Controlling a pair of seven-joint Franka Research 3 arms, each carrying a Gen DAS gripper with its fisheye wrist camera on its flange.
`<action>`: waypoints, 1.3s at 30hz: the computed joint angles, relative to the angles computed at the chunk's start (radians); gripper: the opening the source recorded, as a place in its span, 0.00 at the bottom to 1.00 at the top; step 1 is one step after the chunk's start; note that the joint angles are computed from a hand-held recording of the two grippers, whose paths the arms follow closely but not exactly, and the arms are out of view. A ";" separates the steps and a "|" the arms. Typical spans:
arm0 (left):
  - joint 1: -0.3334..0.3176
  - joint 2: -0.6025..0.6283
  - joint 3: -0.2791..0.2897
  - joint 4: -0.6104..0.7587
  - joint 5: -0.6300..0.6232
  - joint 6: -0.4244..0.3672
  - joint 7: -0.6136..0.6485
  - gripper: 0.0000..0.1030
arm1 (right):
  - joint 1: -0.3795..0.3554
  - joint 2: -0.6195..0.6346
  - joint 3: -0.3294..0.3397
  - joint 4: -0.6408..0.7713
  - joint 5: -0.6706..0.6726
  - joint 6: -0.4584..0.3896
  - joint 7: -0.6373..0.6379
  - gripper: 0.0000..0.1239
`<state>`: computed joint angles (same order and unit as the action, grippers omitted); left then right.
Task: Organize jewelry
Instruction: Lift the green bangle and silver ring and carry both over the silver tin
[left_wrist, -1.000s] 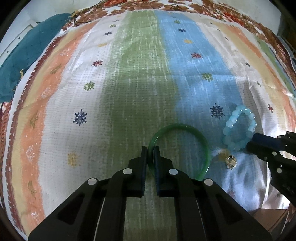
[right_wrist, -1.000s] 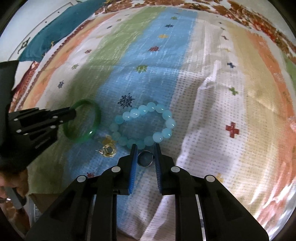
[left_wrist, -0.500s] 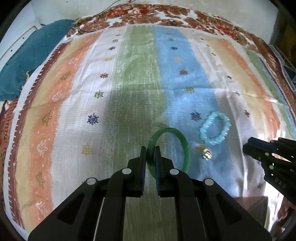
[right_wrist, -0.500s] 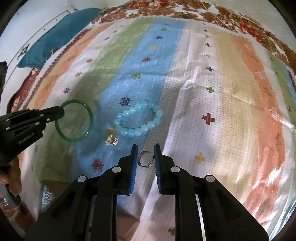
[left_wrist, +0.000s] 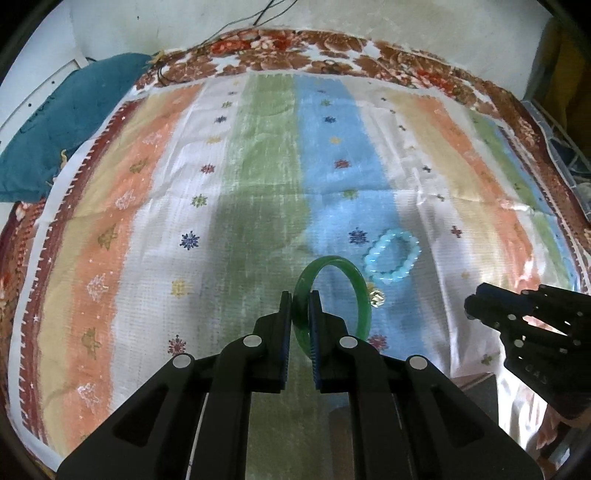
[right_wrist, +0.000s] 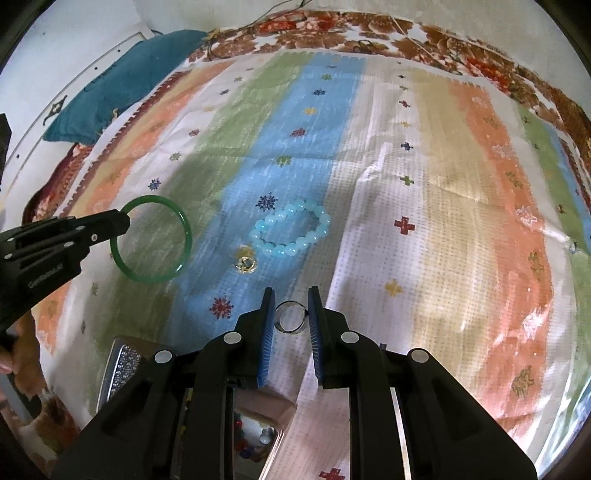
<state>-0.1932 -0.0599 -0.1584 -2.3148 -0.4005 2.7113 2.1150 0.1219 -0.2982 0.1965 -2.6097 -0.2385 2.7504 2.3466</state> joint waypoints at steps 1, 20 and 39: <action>-0.002 -0.011 0.000 -0.009 -0.010 0.005 0.010 0.08 | -0.005 -0.007 0.007 0.000 -0.010 -0.004 0.012 0.15; -0.066 -0.175 0.081 -0.102 -0.228 -0.073 0.186 0.09 | -0.007 -0.185 0.096 -0.068 -0.035 -0.040 0.080 0.15; -0.190 -0.405 0.195 -0.284 -0.251 -0.099 0.251 0.09 | 0.021 -0.306 0.176 -0.128 -0.025 -0.033 0.132 0.15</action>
<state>-0.3829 -0.4650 0.0364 -2.5986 -0.6516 2.6126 2.3664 0.1429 -0.6038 0.3723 -2.7372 -0.2636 2.7172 2.4787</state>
